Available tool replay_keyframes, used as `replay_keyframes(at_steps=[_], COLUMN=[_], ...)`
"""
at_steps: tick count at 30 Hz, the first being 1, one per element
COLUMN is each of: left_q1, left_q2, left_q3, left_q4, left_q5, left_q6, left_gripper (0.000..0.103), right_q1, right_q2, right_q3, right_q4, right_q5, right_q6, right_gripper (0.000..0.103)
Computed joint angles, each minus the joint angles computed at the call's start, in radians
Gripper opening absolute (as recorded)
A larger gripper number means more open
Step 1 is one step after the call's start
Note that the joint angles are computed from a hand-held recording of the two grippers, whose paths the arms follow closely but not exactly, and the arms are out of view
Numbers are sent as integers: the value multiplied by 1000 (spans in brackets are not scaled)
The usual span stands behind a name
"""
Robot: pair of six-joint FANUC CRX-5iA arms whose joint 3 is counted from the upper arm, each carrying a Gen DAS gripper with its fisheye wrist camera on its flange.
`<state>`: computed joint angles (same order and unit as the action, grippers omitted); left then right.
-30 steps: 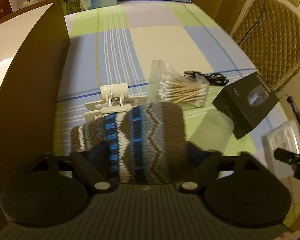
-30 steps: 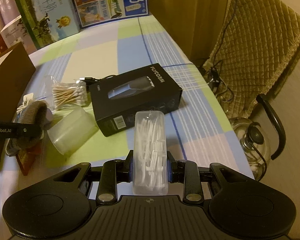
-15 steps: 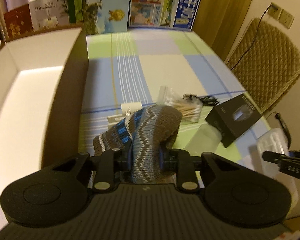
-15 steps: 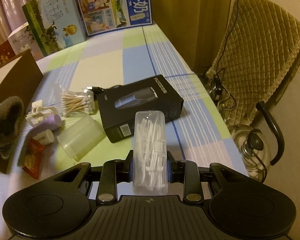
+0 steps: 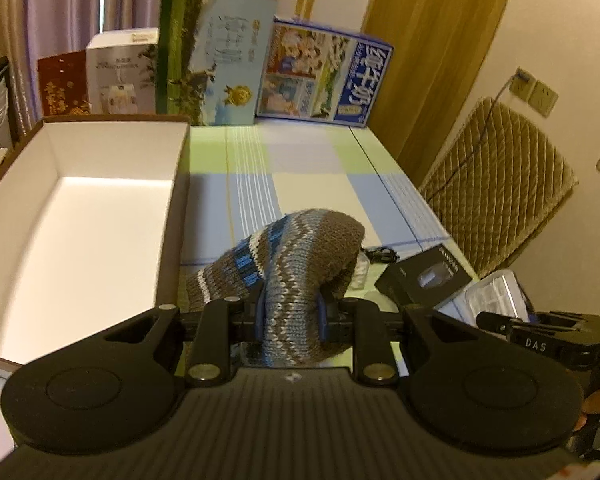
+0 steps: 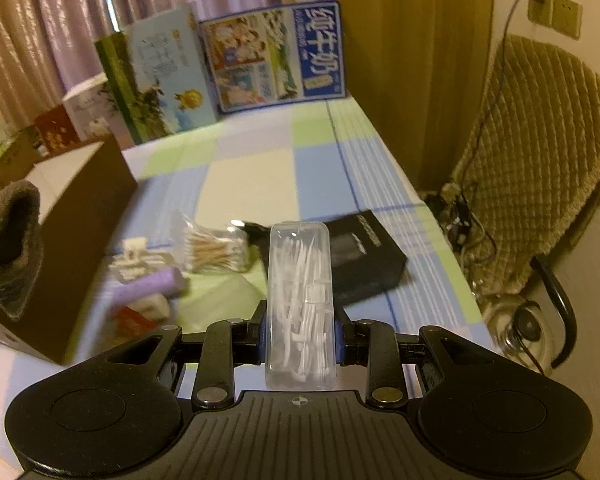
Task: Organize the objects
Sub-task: 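Carry the sock and floss-pick case over the brown box with both grippers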
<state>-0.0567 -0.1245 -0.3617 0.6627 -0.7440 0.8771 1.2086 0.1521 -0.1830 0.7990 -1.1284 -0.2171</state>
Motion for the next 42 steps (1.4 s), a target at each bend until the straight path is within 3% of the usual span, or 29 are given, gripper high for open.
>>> replay_keyframes(at_steps=[12, 20, 26, 34, 42], left_q1=[111, 201, 247, 270, 286], left_q2=[-65, -58, -10, 77, 167], left_q3=[-8, 18, 60, 127, 190], left_q4=[17, -57, -138, -210, -264], left_q5=[2, 13, 23, 1, -47], left_q6=[-11, 35, 85, 130, 157], left_gripper=[20, 20, 20, 20, 20], right_q1=[-13, -37, -60, -75, -88], right_q2=[79, 181, 302, 494, 653], right_q3=[119, 255, 423, 727, 990], right_q4=[82, 112, 59, -114, -258], right_q5=[115, 266, 353, 321, 215], right_q6=[79, 169, 298, 537, 702], right_gripper=[27, 27, 27, 27, 27])
